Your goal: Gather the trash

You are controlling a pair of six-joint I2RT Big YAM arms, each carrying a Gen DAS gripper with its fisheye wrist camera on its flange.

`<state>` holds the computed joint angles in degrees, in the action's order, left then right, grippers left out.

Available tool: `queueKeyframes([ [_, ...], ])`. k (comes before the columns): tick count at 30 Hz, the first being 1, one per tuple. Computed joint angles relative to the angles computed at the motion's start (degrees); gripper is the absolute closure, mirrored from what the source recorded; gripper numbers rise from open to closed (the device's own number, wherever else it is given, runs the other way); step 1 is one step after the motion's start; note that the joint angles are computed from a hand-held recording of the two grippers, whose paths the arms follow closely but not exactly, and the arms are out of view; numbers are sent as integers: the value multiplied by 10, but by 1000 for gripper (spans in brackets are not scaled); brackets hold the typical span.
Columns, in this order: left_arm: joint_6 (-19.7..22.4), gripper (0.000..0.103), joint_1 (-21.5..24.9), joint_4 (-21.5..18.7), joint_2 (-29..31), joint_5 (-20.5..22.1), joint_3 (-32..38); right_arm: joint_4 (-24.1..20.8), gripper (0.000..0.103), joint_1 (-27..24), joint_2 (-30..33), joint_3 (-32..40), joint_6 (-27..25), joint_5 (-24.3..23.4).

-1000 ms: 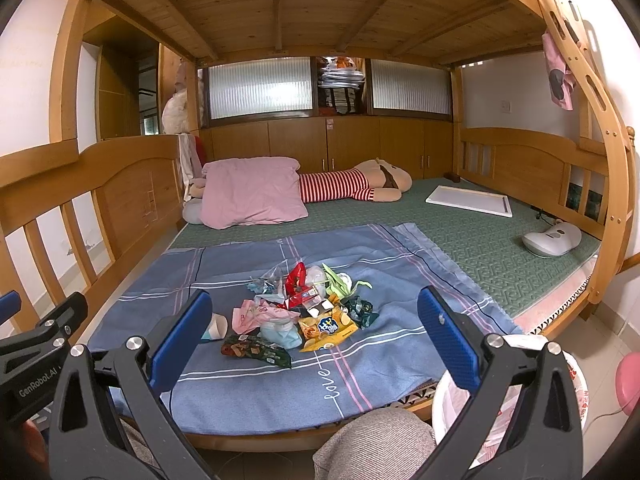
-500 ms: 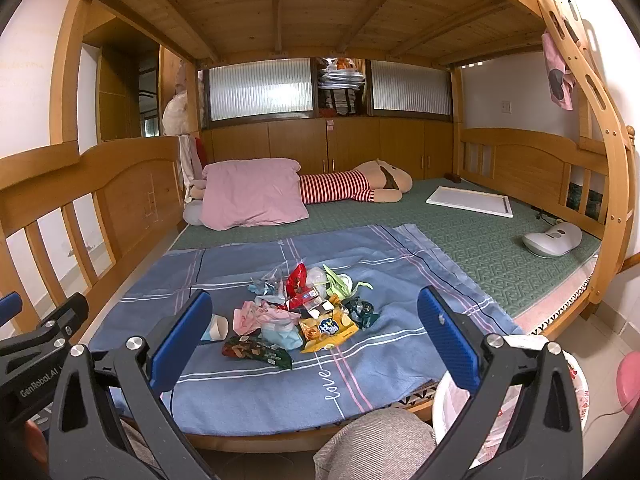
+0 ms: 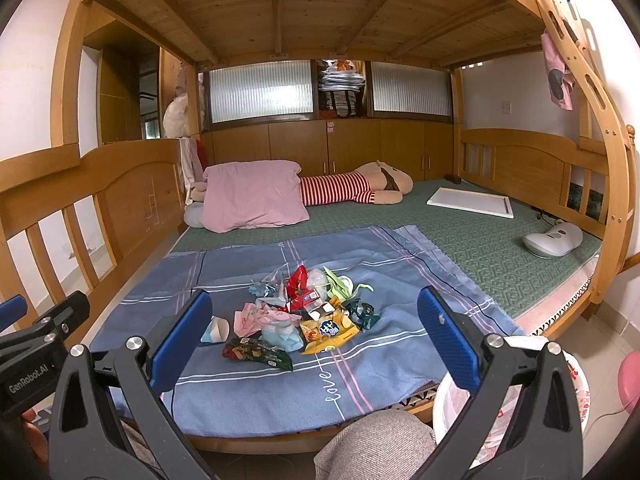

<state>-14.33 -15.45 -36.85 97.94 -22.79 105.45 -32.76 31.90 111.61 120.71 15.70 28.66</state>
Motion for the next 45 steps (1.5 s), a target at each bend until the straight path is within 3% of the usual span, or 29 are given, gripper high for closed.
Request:
queueKeyframes([
  [33,5,3,-5,-1,4,-20,0,-17,3,0,8,23,0,-3],
  [39,-14,3,6,-20,19,19,17,-62,3,-19,41,72,15,-39],
  [42,-27,3,23,-20,26,76,14,-68,3,-42,56,83,6,-97],
  [44,-30,3,32,-24,38,84,19,-113,3,-57,88,127,11,-130],
  [45,-27,3,37,-26,46,87,23,-157,3,-67,123,180,9,-159],
])
